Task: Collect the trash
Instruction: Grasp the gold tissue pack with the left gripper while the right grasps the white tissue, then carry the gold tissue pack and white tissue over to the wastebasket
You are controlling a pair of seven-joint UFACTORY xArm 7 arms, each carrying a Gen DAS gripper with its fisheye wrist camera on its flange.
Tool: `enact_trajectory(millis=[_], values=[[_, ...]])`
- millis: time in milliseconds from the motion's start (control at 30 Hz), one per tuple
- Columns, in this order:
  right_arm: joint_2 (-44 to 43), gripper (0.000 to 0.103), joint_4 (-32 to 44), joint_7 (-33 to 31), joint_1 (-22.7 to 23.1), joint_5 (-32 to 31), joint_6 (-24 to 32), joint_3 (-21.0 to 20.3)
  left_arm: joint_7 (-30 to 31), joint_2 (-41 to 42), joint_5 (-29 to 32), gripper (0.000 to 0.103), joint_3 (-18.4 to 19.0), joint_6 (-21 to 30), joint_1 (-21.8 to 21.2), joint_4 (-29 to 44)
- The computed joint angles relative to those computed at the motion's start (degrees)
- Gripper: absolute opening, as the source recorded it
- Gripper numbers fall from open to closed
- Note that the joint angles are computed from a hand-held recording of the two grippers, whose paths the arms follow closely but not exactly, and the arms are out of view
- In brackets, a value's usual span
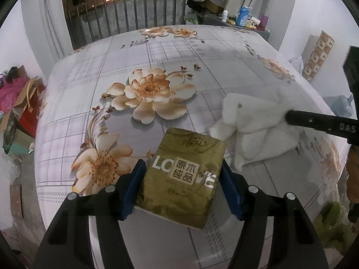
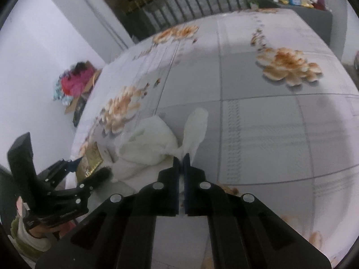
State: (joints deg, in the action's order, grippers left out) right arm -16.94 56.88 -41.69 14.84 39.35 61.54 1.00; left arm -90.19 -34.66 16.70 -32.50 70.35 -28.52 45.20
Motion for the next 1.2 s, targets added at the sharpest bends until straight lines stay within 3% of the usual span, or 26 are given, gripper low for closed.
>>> enact_trajectory(millis=[433, 733, 933, 1200], values=[[-1.21, 0.001, 4.01, -3.41, -3.56, 8.14, 3.64, -5.03, 2.81, 5.70, 9.82, 0.063, -1.01, -2.21, 5.31, 10.74], [0.10, 0.001, 8.87, -6.00, -8.18, 14.64, 5.49, -9.10, 2.55, 15.34, 17.97, 0.063, -0.23, -10.59, 7.31, 21.15], [3.29, 0.001, 12.61, -6.74, -12.68, 18.74, 5.16, -11.58, 4.50, 27.86, 26.32, 0.063, 0.46, -11.43, 4.92, 33.66], [8.43, 0.001, 16.56, -5.41, -19.40, 21.09, 3.61, -11.83, 10.81, 46.71, 32.70, 0.063, 3.94, -14.03, -2.52, 52.76]])
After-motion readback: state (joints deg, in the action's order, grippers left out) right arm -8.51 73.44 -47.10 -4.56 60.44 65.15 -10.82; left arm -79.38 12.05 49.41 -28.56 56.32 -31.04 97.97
